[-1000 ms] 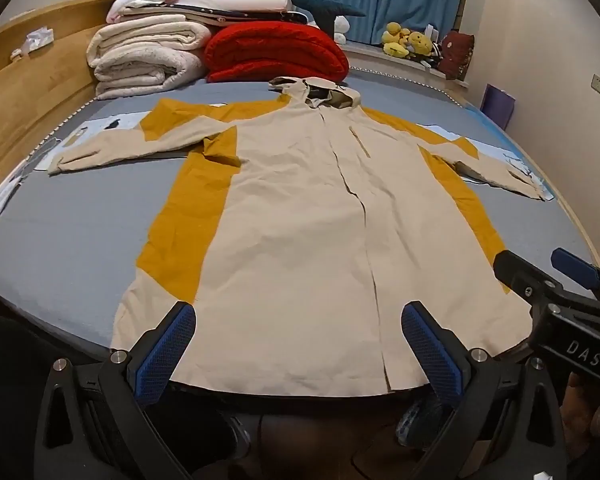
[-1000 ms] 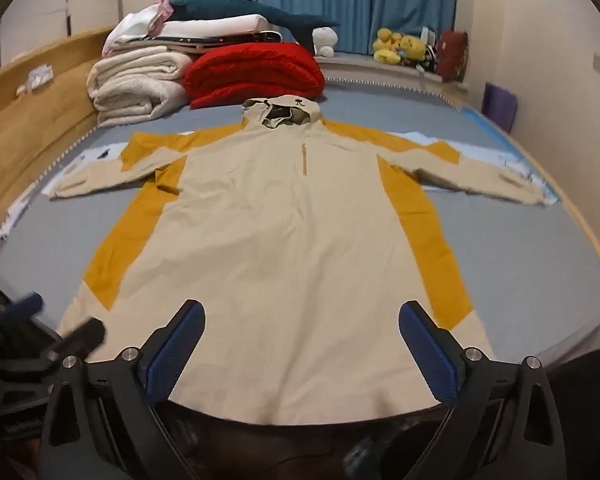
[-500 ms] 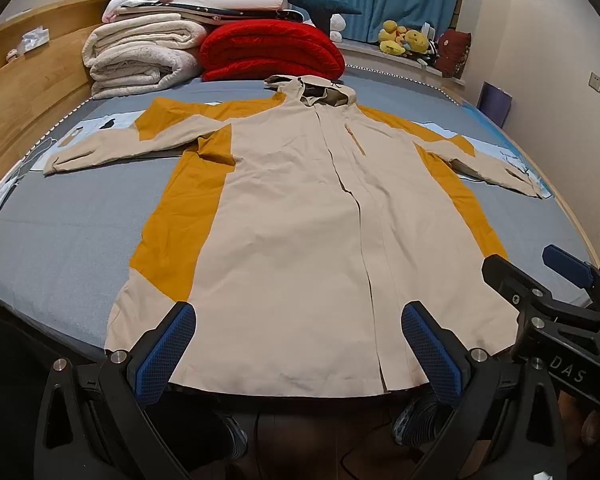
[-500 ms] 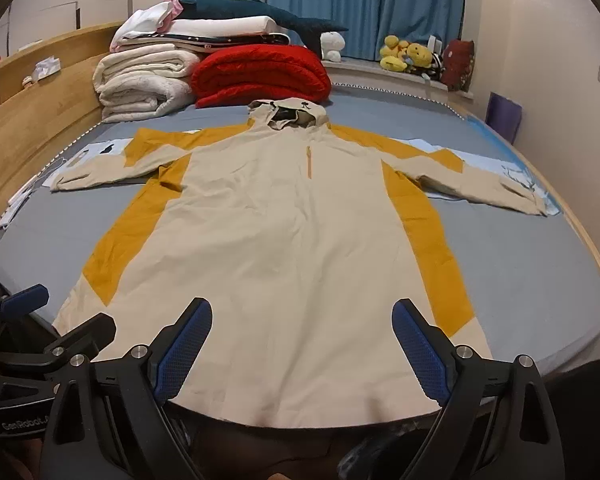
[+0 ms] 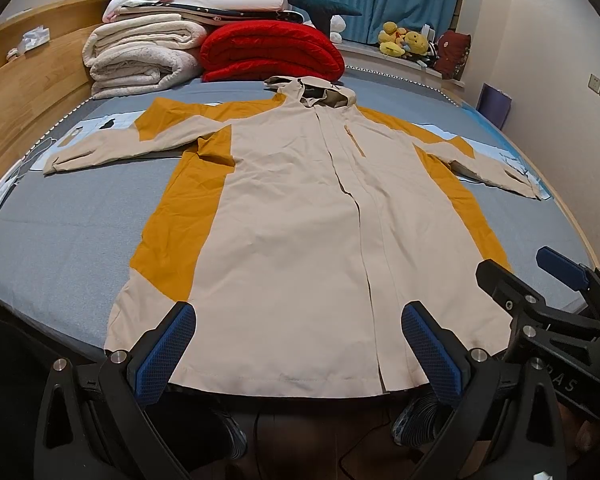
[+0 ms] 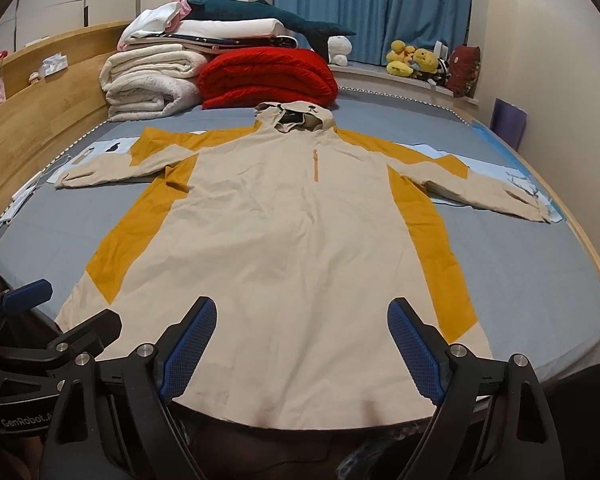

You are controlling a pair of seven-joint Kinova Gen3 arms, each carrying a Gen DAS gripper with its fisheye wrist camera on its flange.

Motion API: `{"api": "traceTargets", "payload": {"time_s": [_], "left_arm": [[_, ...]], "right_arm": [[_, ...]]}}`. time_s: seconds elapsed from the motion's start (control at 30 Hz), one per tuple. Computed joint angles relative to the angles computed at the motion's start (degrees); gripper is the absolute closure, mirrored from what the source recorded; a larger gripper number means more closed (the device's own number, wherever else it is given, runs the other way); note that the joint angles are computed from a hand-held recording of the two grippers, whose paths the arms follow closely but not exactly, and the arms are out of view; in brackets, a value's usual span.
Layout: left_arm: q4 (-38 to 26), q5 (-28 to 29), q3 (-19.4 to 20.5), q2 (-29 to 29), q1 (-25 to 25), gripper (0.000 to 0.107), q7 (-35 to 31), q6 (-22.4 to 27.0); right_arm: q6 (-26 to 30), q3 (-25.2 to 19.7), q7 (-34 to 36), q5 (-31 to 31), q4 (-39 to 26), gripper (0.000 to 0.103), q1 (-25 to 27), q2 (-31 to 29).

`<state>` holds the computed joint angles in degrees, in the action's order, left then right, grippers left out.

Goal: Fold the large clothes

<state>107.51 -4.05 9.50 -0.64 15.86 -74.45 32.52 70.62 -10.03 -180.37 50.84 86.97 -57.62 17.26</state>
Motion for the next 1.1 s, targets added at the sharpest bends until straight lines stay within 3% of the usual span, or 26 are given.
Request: {"api": "traceTargets", "payload": {"time_s": [1.1], "left_arm": [[-0.1,-0.2,0.1,0.2,0.3,0.005,0.5,0.1]], "right_arm": [[-0.2,0.0,-0.1,-0.1,0.1,0.016,0.0,0.1]]}}
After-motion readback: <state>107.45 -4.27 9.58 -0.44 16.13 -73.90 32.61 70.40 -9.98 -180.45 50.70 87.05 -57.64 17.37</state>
